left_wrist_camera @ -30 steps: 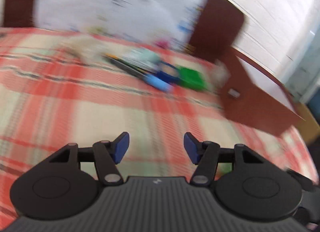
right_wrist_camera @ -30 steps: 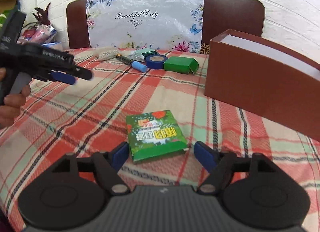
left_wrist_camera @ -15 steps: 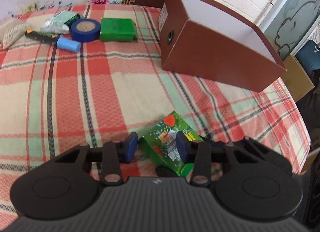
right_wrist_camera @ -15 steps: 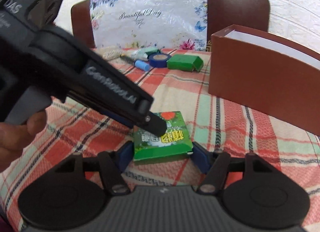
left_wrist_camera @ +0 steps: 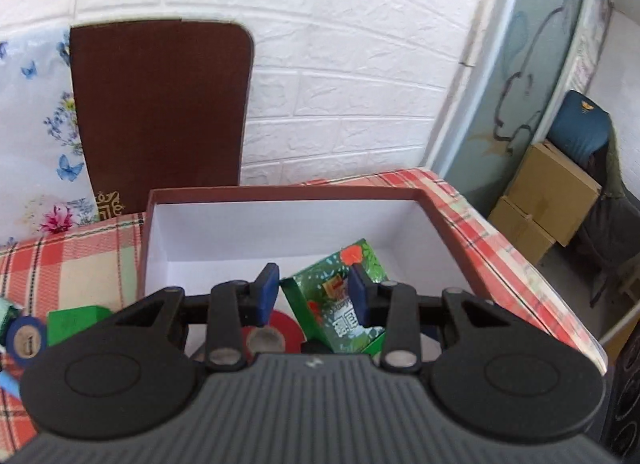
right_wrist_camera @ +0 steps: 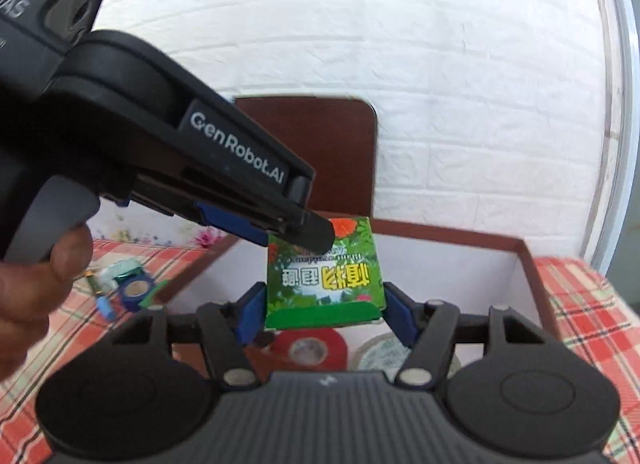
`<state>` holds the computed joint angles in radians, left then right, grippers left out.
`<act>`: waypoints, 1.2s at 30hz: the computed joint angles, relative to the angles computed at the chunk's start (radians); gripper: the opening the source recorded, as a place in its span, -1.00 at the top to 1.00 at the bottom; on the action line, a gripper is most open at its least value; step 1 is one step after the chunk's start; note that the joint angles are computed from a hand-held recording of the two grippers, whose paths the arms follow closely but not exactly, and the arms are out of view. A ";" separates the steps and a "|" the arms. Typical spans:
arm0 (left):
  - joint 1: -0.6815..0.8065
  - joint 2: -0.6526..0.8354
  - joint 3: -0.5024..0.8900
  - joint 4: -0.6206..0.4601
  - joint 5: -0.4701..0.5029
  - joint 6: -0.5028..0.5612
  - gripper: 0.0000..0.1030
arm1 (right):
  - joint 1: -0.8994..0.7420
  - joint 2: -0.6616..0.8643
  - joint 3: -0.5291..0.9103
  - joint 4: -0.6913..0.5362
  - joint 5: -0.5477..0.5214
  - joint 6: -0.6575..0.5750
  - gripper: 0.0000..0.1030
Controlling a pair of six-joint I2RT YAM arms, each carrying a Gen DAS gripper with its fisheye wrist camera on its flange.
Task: Organize objects
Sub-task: 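Drop the green snack packet into the brown box from the left tool, then grasp the black marker by its blue cap with the right tool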
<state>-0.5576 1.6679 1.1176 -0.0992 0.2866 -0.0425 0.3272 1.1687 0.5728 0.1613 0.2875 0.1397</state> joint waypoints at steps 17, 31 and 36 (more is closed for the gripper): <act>0.036 -0.151 -0.203 0.133 -0.154 0.045 0.18 | 0.007 -0.015 -0.133 0.182 0.054 0.094 -0.29; 0.722 -0.107 -0.515 0.338 -0.024 0.248 0.14 | 0.441 0.231 0.037 0.145 0.064 0.107 -0.13; 0.886 0.053 -0.573 0.599 0.155 0.260 0.08 | 0.420 0.502 0.265 0.102 0.005 0.080 -0.11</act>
